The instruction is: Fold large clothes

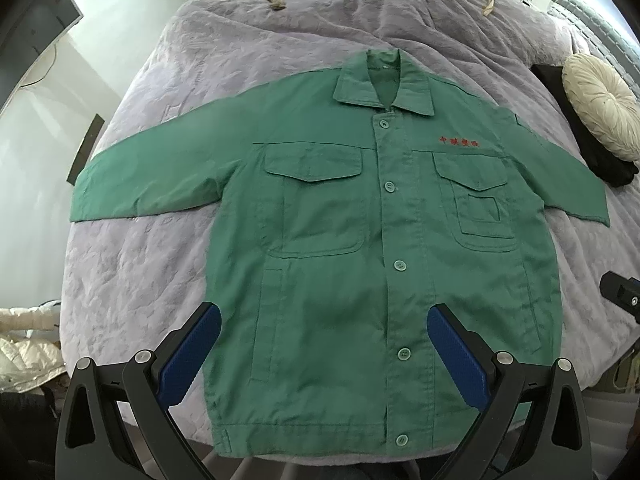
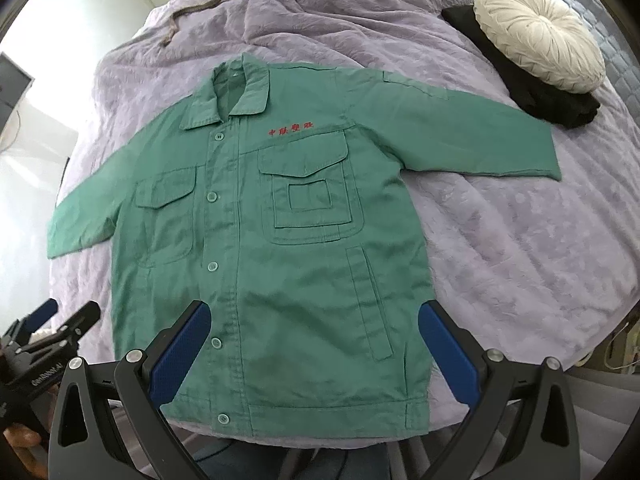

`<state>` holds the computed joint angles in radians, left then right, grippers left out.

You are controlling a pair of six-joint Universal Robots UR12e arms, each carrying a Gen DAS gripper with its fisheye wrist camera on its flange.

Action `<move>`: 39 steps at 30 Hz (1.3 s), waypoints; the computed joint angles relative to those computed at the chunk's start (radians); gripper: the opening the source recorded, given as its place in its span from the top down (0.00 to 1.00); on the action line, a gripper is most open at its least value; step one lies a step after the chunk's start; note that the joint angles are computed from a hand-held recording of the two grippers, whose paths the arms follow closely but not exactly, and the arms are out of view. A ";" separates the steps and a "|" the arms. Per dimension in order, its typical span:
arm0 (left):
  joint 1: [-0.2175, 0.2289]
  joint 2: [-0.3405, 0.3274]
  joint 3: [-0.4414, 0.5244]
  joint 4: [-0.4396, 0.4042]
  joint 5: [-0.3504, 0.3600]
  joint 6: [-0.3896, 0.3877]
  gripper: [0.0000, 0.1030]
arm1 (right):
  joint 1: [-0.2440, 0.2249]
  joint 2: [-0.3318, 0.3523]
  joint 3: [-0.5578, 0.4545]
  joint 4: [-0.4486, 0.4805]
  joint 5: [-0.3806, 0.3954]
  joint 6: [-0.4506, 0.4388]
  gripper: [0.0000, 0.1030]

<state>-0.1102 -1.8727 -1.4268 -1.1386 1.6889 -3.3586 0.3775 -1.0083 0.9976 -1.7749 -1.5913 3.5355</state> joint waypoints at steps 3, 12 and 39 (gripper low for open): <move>0.001 0.011 -0.014 0.010 0.000 -0.020 0.00 | 0.001 0.002 -0.005 0.007 0.005 -0.007 0.00; 0.000 0.024 -0.026 0.008 0.003 -0.052 0.00 | 0.003 0.010 -0.023 0.017 -0.006 -0.010 0.00; -0.005 0.030 -0.032 0.002 0.011 -0.051 0.00 | 0.007 0.000 -0.005 0.016 0.010 -0.001 0.00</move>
<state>-0.1147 -1.8428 -1.4585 -1.1369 1.6995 -3.4100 0.3845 -1.0086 0.9928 -1.7590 -1.5809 3.5345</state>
